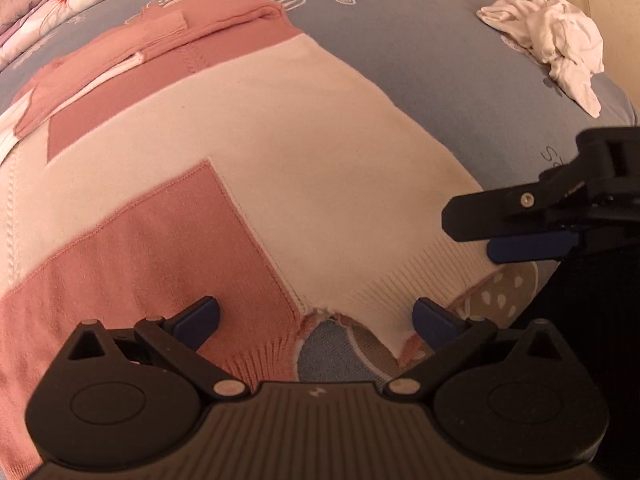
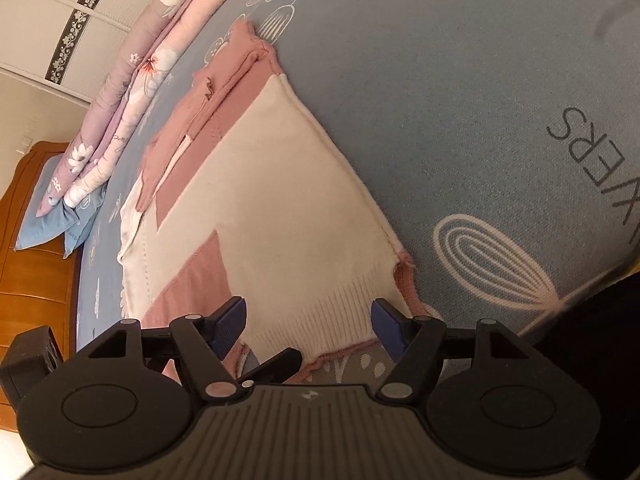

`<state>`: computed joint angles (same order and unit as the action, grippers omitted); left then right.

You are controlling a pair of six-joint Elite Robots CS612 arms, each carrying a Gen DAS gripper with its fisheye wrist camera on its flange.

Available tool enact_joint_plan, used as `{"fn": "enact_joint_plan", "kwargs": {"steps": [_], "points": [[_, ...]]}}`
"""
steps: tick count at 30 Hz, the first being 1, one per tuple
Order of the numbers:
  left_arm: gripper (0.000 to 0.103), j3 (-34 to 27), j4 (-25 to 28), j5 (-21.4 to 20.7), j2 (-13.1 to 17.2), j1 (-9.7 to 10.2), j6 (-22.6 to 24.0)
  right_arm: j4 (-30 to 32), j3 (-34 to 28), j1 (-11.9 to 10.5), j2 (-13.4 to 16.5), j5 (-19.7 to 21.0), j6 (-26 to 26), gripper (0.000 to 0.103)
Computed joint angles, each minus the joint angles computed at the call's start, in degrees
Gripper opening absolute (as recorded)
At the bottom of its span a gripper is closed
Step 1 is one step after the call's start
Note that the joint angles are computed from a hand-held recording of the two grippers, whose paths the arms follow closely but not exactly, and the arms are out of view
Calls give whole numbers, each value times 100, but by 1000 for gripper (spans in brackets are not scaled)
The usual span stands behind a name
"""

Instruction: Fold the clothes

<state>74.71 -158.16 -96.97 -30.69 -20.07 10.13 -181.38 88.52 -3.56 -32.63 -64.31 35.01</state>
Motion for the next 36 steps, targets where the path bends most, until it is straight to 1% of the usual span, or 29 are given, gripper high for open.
{"fn": "enact_joint_plan", "kwargs": {"steps": [1, 2, 5, 8, 11, 14, 16, 18, 20, 23, 25, 27, 29, 32, 34, 36], "points": [[102, -24, 122, -56, -21, 18, -36, 173, -14, 27, -56, -133, -196, 74], [102, -29, 134, -148, -42, 44, -81, 317, -28, 63, -116, -309, -447, 74], [102, -45, -30, -362, -46, 101, -228, 536, -123, 160, -211, -728, -980, 79], [102, -211, 369, -299, 32, 85, -240, 998, -301, 221, -186, -958, -1280, 80], [102, -119, 198, -80, 34, 32, 52, 1360, -367, 243, -152, -1120, -1329, 80], [102, 5, 71, -159, -57, 68, 125, 1236, -249, 229, -213, -1185, -1201, 80], [102, 87, -18, -232, -122, 99, 151, 1032, -175, 237, -265, -1183, -1275, 80], [102, 171, -167, -199, -197, 141, 202, 1076, -199, 312, -311, -1420, -1529, 80], [102, 230, -286, -68, -258, 185, 233, 1165, -277, 423, -319, -1766, -1859, 81], [102, 222, -383, 268, -276, 282, 196, 1305, -417, 543, -273, -1975, -2227, 81], [102, 205, -369, 551, -272, 365, -5, 1411, -532, 647, -221, -2199, -2508, 81], [102, 168, -270, 673, -262, 485, -329, 1490, -643, 769, -159, -2603, -2825, 81], [102, 144, -165, 616, -261, 624, -675, 1532, -732, 868, -101, -2967, -3079, 81], [102, 156, -93, 448, -267, 771, -1005, 1663, -834, 931, -45, -3297, -3286, 81], [102, 174, -59, 380, -272, 837, -1161, 1793, -888, 946, -26, -3403, -3338, 81], [102, 160, 65, 420, -266, 854, -1238, 1884, -926, 962, -13, -3462, -3417, 81]]}}
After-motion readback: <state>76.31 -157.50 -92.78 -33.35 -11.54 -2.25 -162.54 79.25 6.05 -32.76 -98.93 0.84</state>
